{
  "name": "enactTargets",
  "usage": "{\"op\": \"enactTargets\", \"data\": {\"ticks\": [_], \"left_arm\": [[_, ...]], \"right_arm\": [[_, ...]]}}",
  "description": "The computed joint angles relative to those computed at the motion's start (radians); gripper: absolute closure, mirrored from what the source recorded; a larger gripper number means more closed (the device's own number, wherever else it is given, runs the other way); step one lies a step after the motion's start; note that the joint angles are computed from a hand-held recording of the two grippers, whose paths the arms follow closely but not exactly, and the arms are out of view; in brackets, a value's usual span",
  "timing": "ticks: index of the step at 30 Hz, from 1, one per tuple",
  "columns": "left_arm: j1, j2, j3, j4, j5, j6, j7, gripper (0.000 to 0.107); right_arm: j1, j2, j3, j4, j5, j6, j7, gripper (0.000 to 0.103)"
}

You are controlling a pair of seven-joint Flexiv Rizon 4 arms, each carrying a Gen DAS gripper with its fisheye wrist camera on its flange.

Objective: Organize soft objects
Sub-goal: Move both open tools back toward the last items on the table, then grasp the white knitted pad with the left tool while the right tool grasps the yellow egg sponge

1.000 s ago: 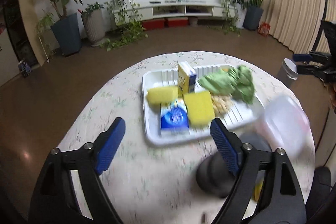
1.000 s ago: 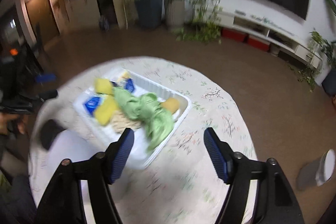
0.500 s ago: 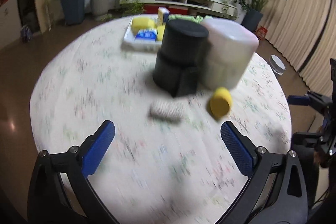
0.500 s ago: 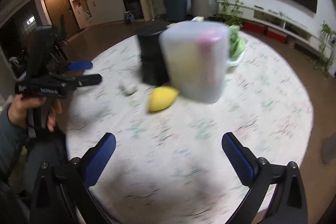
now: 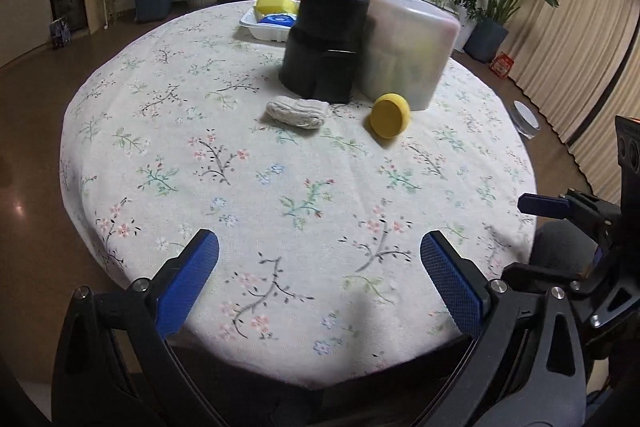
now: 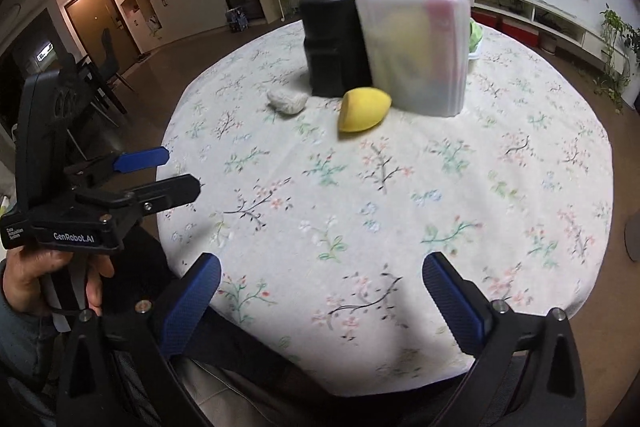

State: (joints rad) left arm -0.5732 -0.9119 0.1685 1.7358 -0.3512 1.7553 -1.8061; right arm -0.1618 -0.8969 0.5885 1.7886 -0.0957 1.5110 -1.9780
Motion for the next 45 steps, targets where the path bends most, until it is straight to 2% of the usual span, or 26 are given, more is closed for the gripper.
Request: {"op": "enactTargets", "data": {"ticks": [2, 6, 7, 9, 13, 15, 19, 20, 21, 24, 26, 27, 28, 29, 31, 32, 34, 37, 38, 40, 45], "left_arm": [[-0.030, -0.018, 0.050, -0.025, -0.020, -0.006, -0.012, 0.004], [-0.071, -0.063, 0.157, -0.121, -0.026, -0.088, -0.027, 0.004], [-0.080, -0.087, 0.196, -0.167, -0.023, -0.125, -0.035, 0.004], [-0.063, -0.113, 0.211, -0.221, -0.004, -0.163, -0.048, 0.004], [0.001, -0.161, 0.191, -0.319, 0.039, -0.217, -0.058, 0.004], [0.034, -0.175, 0.165, -0.360, 0.063, -0.267, -0.051, 0.004], [0.074, -0.198, 0.134, -0.420, 0.113, -0.327, -0.049, 0.004], [0.088, -0.203, 0.118, -0.433, 0.124, -0.338, -0.045, 0.004], [0.098, -0.206, 0.107, -0.444, 0.136, -0.346, -0.046, 0.004], [0.139, -0.223, 0.057, -0.491, 0.169, -0.368, -0.032, 0.004], [0.147, -0.230, 0.047, -0.519, 0.198, -0.389, -0.032, 0.005], [0.147, -0.236, 0.046, -0.536, 0.215, -0.401, -0.032, 0.009], [0.138, -0.245, 0.060, -0.559, 0.233, -0.422, -0.041, 0.018], [0.124, -0.250, 0.085, -0.574, 0.253, -0.438, -0.059, 0.026], [0.128, -0.244, 0.083, -0.571, 0.279, -0.423, -0.083, 0.055], [0.130, -0.241, 0.084, -0.570, 0.290, -0.422, -0.099, 0.062], [0.152, -0.230, 0.051, -0.546, 0.304, -0.389, -0.116, 0.063], [0.166, -0.210, 0.027, -0.500, 0.309, -0.342, -0.136, 0.068], [0.162, -0.205, 0.031, -0.489, 0.309, -0.334, -0.142, 0.069], [0.137, -0.185, 0.061, -0.451, 0.310, -0.312, -0.176, 0.079], [0.088, -0.130, 0.104, -0.356, 0.309, -0.258, -0.230, 0.079]], "right_arm": [[0.054, -0.007, -0.054, -0.018, 0.004, 0.053, 0.034, 0.000], [0.099, -0.062, -0.083, -0.124, -0.009, 0.080, 0.121, 0.000], [0.120, -0.081, -0.099, -0.163, -0.020, 0.079, 0.143, 0.000], [0.155, -0.112, -0.123, -0.231, -0.043, 0.042, 0.182, 0.000], [0.219, -0.181, -0.165, -0.375, -0.062, -0.048, 0.229, 0.003], [0.225, -0.205, -0.157, -0.429, -0.049, -0.095, 0.233, 0.004], [0.241, -0.234, -0.166, -0.498, -0.018, -0.150, 0.216, 0.005], [0.242, -0.236, -0.167, -0.506, -0.008, -0.161, 0.207, 0.007], [0.251, -0.238, -0.181, -0.506, 0.000, -0.142, 0.197, 0.009], [0.257, -0.233, -0.192, -0.501, 0.015, -0.128, 0.177, 0.019], [0.255, -0.230, -0.192, -0.498, 0.017, -0.123, 0.158, 0.037], [0.240, -0.232, -0.167, -0.501, 0.019, -0.138, 0.137, 0.042], [0.231, -0.228, -0.152, -0.493, 0.024, -0.141, 0.115, 0.052], [0.235, -0.220, -0.158, -0.477, 0.027, -0.130, 0.101, 0.057], [0.261, -0.197, -0.199, -0.430, 0.022, -0.075, 0.093, 0.058], [0.256, -0.192, -0.196, -0.418, 0.021, -0.067, 0.091, 0.059], [0.217, -0.190, -0.149, -0.413, 0.028, -0.086, 0.080, 0.059], [0.187, -0.174, -0.126, -0.386, 0.045, -0.073, 0.069, 0.060], [0.173, -0.169, -0.114, -0.376, 0.051, -0.070, 0.065, 0.060], [0.147, -0.152, -0.095, -0.352, 0.060, -0.067, 0.053, 0.060], [0.100, -0.103, -0.074, -0.281, 0.071, -0.042, 0.028, 0.060]]}}
